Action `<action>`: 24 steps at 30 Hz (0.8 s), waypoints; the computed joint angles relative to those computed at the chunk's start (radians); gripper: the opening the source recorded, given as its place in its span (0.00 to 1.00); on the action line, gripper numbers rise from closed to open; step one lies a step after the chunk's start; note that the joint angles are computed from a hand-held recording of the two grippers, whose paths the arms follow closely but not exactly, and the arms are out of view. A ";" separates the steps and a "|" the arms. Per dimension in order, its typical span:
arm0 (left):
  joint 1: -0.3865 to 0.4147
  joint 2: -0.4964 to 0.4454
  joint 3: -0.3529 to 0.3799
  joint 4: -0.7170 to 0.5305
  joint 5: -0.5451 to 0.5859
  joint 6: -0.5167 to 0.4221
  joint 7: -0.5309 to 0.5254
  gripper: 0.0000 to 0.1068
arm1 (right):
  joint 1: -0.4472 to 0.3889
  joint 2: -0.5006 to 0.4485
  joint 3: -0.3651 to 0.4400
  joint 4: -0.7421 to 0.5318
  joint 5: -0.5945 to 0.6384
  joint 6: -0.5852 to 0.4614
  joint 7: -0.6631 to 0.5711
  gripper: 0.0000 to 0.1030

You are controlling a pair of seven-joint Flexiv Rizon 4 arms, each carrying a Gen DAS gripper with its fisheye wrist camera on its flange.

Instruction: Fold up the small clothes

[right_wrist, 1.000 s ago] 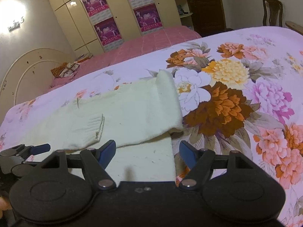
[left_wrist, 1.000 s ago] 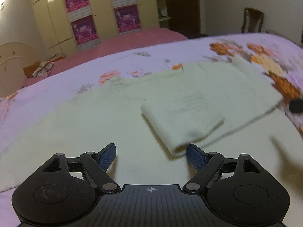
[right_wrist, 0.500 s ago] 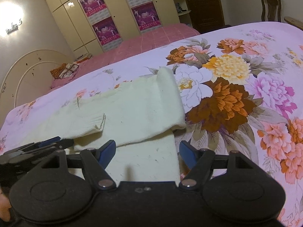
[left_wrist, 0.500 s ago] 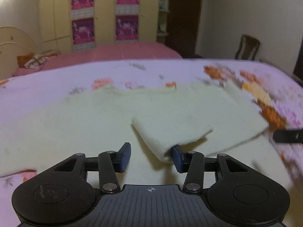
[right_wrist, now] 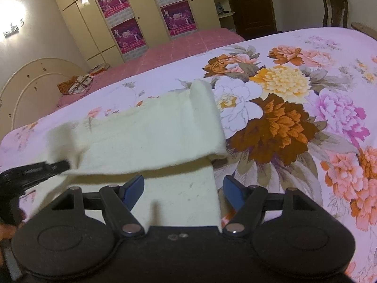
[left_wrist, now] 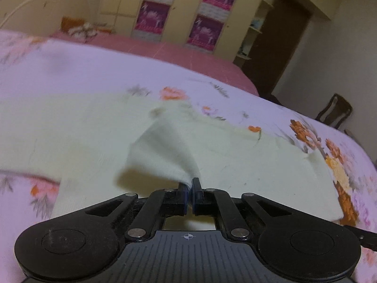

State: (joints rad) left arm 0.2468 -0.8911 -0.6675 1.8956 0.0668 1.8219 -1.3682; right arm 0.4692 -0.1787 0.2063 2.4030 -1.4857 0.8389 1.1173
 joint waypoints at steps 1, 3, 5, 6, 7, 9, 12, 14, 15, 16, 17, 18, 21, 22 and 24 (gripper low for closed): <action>0.008 -0.007 -0.007 0.004 0.000 0.011 -0.006 0.04 | -0.004 -0.003 -0.004 -0.001 0.002 0.002 -0.007 0.71; 0.010 -0.011 -0.006 0.003 0.007 0.041 -0.019 0.03 | -0.014 -0.006 -0.012 -0.001 -0.007 0.011 0.000 0.71; 0.025 -0.021 -0.025 -0.006 0.020 0.048 -0.034 0.03 | -0.023 -0.017 -0.017 -0.005 -0.001 0.018 -0.017 0.71; 0.025 -0.021 -0.023 -0.012 0.025 0.061 -0.041 0.03 | -0.021 -0.025 -0.017 -0.011 0.015 0.011 -0.043 0.71; 0.020 -0.018 -0.018 -0.020 0.030 0.069 -0.048 0.03 | -0.018 -0.034 -0.017 -0.017 0.029 0.003 -0.072 0.70; 0.016 -0.015 -0.006 -0.036 0.038 0.080 -0.062 0.03 | -0.007 -0.057 -0.019 -0.038 0.062 -0.020 -0.146 0.66; 0.009 -0.001 0.035 -0.045 0.035 0.083 -0.089 0.03 | -0.017 -0.076 -0.043 -0.053 0.004 0.003 -0.142 0.37; 0.002 0.001 0.059 -0.052 0.031 0.057 -0.093 0.03 | -0.025 -0.079 -0.050 -0.054 -0.018 0.001 -0.106 0.33; -0.017 0.005 0.083 -0.057 0.029 0.047 -0.085 0.03 | -0.031 -0.075 -0.054 -0.050 -0.044 0.001 -0.072 0.29; -0.039 0.005 0.111 -0.064 0.027 0.036 -0.072 0.03 | -0.032 -0.071 -0.050 -0.046 -0.036 -0.015 -0.068 0.16; -0.055 0.005 0.129 -0.069 0.019 0.022 -0.062 0.03 | -0.022 -0.068 -0.038 -0.044 0.017 -0.053 -0.084 0.02; -0.070 0.006 0.147 -0.073 0.008 0.008 -0.054 0.04 | -0.013 -0.063 -0.028 -0.038 0.073 -0.087 -0.091 0.01; -0.086 0.006 0.173 -0.067 0.005 0.043 -0.033 0.04 | -0.038 -0.040 -0.035 0.015 0.076 -0.016 -0.021 0.01; -0.093 0.018 0.187 -0.060 0.001 0.047 -0.031 0.06 | -0.050 -0.026 -0.041 0.028 0.032 0.013 0.005 0.02; -0.108 0.048 0.219 -0.044 -0.020 0.049 -0.039 0.24 | -0.069 -0.005 -0.045 0.036 -0.039 0.039 0.059 0.19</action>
